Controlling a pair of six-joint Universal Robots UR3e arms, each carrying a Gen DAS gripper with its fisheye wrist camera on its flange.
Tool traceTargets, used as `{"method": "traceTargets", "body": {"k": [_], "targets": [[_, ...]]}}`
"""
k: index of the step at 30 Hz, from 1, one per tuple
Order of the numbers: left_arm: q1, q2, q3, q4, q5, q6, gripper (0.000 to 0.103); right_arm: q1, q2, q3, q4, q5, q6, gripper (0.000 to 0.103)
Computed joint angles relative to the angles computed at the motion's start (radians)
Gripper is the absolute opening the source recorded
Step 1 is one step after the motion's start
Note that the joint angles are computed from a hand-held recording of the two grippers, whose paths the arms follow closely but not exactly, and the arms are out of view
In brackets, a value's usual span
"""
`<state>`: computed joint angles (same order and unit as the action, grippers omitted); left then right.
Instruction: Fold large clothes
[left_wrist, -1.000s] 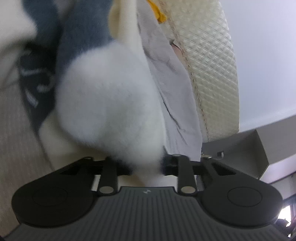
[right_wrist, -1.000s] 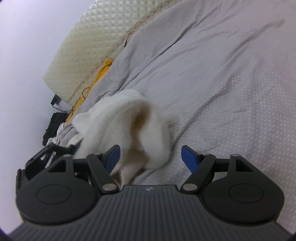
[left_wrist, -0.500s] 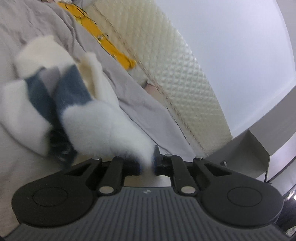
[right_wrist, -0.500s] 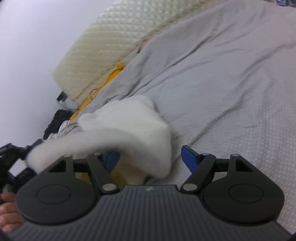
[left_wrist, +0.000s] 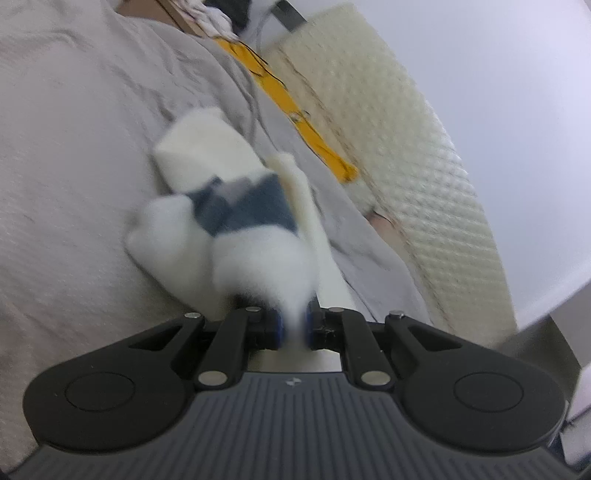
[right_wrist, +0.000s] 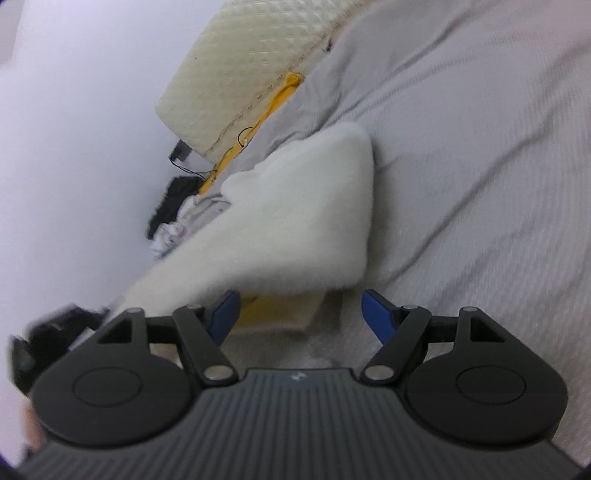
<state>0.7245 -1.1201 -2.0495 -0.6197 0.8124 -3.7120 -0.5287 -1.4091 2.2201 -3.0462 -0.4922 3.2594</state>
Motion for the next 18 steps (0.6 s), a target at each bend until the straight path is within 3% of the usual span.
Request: {"method": "traceTargets", "body": {"k": [2, 6, 10, 18], "targets": [[-0.003, 0.0, 0.011, -0.017, 0.05, -0.005, 0.013, -0.019, 0.009, 0.011, -0.012, 0.028, 0.043, 0.076], [-0.038, -0.019, 0.025, -0.041, 0.19, -0.037, 0.013, 0.007, 0.089, -0.025, -0.164, -0.028, 0.171, 0.076], [-0.04, -0.039, 0.021, -0.095, 0.23, -0.051, 0.013, 0.085, 0.22, -0.166, -0.148, -0.054, 0.179, 0.076], [-0.122, -0.15, 0.031, 0.022, 0.35, -0.112, 0.013, 0.196, 0.457, -0.429, -0.213, -0.088, 0.294, 0.073]]}}
